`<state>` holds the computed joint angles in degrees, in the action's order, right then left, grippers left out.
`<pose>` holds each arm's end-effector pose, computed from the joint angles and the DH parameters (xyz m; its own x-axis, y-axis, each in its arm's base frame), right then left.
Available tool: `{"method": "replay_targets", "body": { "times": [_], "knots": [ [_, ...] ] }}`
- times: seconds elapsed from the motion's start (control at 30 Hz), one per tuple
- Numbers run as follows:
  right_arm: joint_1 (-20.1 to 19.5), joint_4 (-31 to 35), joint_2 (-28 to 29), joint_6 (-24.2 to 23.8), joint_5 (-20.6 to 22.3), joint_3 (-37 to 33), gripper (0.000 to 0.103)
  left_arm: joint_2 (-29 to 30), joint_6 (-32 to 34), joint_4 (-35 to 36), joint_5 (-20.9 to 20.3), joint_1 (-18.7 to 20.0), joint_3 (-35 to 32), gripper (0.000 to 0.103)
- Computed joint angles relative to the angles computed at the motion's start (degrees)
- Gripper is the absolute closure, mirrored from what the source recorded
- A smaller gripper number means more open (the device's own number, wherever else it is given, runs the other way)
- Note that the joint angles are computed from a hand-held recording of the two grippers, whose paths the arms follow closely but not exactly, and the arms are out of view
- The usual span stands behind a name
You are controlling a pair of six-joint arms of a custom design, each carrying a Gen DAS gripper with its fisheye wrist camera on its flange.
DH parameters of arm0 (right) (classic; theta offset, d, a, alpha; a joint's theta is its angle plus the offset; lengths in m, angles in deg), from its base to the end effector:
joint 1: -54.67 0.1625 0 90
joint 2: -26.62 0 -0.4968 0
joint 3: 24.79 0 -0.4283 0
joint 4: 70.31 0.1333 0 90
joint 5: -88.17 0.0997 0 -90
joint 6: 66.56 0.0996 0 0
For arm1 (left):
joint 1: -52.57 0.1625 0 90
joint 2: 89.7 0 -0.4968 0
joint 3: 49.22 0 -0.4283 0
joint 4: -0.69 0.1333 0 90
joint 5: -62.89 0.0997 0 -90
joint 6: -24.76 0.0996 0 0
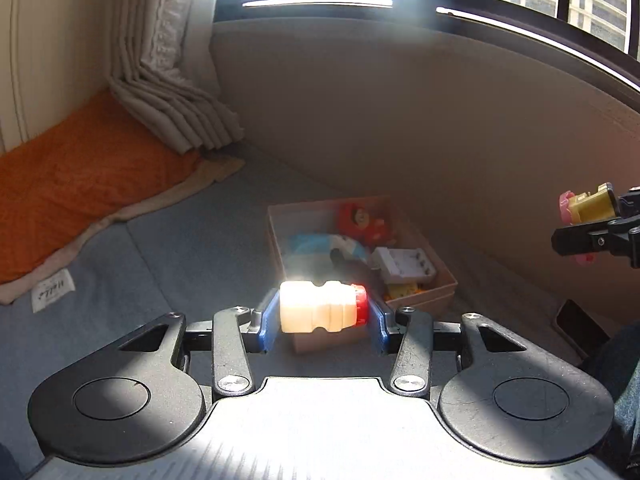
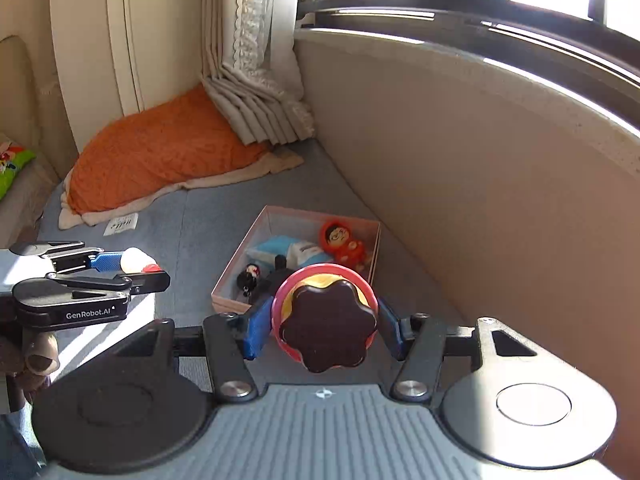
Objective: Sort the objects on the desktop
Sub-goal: 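Drop the bottle into the pink box with the left gripper while the right carries the pudding toy, then lower the pudding toy into the pink box and open the right gripper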
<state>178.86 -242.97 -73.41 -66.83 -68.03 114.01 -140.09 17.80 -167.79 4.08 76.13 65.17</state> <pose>0.2299 -0.2634 0.4237 -0.6883 0.2951 0.6626 -0.4082 0.5975 -0.6902 -0.4966 -0.4182 0.1027 -0.5648 0.6801 -0.4674 0.8252 0.4729 -0.3090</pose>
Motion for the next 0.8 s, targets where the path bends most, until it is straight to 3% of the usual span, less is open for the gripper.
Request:
{"method": "replay_targets", "body": {
  "times": [0.07, 0.13, 0.2, 0.27, 0.4, 0.57, 0.8],
  "knots": [
    [-0.6, -9.6, 0.8, -7.8, -0.2, -0.4, 0.047, 2.8, 3.1, -1.5, 0.5, 0.3, -3.5, 0.054],
    [-2.0, -14.5, 1.2, -12.2, 0.5, -0.6, 0.047, 5.3, 5.2, -2.6, 1.4, 0.9, -6.6, 0.054],
    [-3.9, -16.4, 1.2, -14.0, 1.6, -0.9, 0.047, 7.7, 5.2, -3.8, 0.6, 2.0, -9.8, 0.053],
    [-6.1, -18.7, 1.9, -15.8, 2.7, -1.0, 0.047, 9.2, 5.4, -4.3, -0.2, 3.0, -11.5, 0.044],
    [-11.0, -17.8, 1.5, -15.1, 7.1, -0.9, 0.047, 8.6, 3.7, -2.3, 0.9, 3.9, -9.8, 0.028],
    [-14.8, -17.9, 3.3, -14.4, 10.7, -1.9, 0.047, 5.8, -0.5, 4.9, 2.2, 5.3, -4.3, 0.023],
    [-19.0, -12.6, 9.5, -10.5, 18.3, -8.9, 0.047, 3.8, -4.7, 7.8, 0.8, 6.9, 0.4, 0.011]
  ]
}}
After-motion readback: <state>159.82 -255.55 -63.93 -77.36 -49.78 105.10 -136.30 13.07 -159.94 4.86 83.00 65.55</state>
